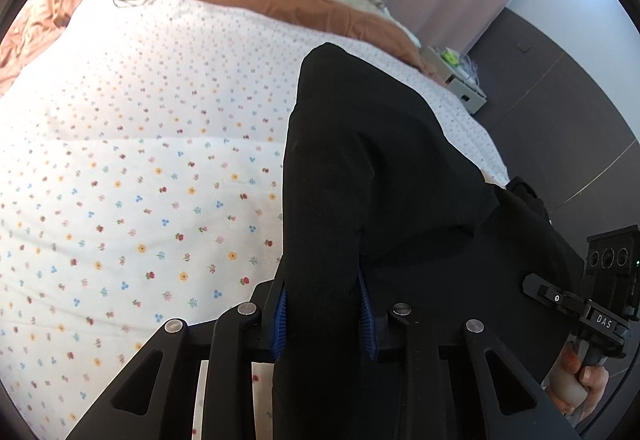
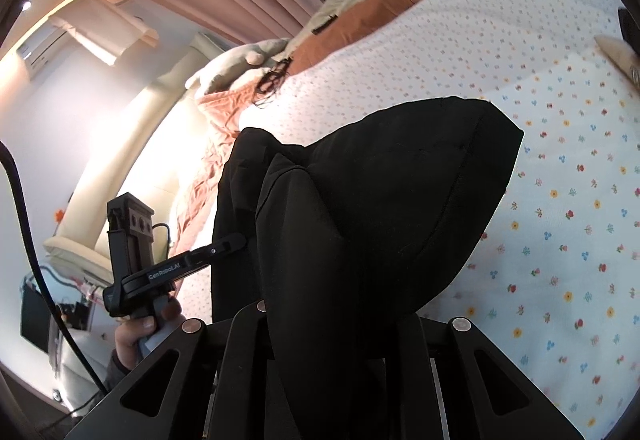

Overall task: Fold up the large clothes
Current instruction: 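Lift the folded black shirt off the sheet with both grippers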

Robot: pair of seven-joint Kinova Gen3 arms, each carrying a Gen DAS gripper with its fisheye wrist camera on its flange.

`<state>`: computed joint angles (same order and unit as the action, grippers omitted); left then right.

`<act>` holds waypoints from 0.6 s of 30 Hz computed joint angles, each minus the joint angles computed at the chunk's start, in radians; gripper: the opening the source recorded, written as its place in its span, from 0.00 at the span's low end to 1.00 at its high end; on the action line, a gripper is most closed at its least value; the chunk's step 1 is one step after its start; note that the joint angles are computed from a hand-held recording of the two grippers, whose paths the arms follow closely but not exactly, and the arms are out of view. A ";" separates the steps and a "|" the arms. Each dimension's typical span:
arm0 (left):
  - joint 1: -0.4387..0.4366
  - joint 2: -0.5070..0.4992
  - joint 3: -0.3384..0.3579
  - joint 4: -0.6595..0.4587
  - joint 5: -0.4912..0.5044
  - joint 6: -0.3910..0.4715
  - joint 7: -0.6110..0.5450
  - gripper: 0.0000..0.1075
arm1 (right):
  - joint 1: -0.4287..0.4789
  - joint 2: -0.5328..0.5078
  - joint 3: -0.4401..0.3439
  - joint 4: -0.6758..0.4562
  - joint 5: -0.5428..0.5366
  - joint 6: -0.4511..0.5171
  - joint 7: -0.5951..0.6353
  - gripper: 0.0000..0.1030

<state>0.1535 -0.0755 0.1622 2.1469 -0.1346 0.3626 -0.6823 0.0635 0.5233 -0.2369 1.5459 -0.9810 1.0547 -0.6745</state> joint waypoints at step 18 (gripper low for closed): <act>-0.107 -0.257 0.282 0.007 -0.204 0.147 0.326 0.23 | 0.045 -0.202 0.069 0.183 -0.167 0.113 0.205 0.16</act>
<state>0.0466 -0.3320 0.4445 2.1540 -0.3383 0.5092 -0.3563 0.1081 0.3211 -0.1674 1.7284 -1.1480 1.1678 -0.4694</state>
